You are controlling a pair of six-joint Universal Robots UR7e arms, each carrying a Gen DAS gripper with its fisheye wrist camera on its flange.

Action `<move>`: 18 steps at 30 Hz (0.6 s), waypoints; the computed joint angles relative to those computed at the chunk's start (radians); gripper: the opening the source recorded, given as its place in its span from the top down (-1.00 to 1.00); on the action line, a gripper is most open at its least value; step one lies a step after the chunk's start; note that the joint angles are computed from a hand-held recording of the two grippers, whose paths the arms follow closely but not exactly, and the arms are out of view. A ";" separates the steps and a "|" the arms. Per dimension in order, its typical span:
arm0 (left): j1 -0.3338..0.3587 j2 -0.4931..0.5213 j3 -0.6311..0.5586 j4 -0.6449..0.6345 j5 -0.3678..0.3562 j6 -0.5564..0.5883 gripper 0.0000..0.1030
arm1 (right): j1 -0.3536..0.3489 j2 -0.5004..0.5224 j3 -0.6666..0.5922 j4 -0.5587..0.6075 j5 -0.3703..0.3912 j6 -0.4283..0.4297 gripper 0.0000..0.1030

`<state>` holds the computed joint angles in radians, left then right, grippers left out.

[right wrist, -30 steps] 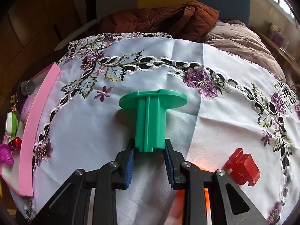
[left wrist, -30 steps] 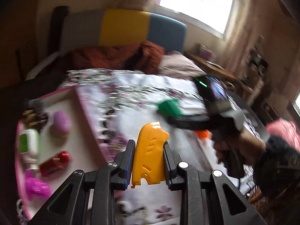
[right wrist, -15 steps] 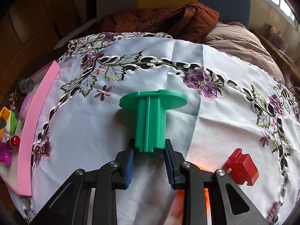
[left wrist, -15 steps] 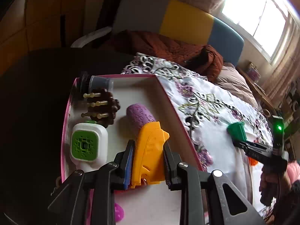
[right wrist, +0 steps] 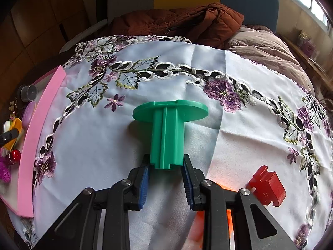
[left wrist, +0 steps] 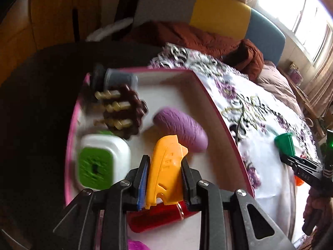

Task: Organize rigid objects
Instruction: 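Lower the yellow piece into the tray beside the purple oval and open the left tool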

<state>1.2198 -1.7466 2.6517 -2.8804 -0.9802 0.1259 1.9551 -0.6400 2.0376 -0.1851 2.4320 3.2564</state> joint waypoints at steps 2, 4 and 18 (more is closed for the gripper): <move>-0.010 -0.008 0.015 0.007 -0.001 0.007 0.48 | 0.000 0.000 0.000 0.000 0.001 -0.001 0.43; -0.006 -0.010 0.029 0.008 -0.009 0.017 0.48 | 0.000 0.001 -0.001 0.001 0.001 0.000 0.43; -0.027 0.003 0.063 -0.060 0.023 0.039 0.42 | 0.005 0.008 -0.008 0.009 0.012 -0.010 0.43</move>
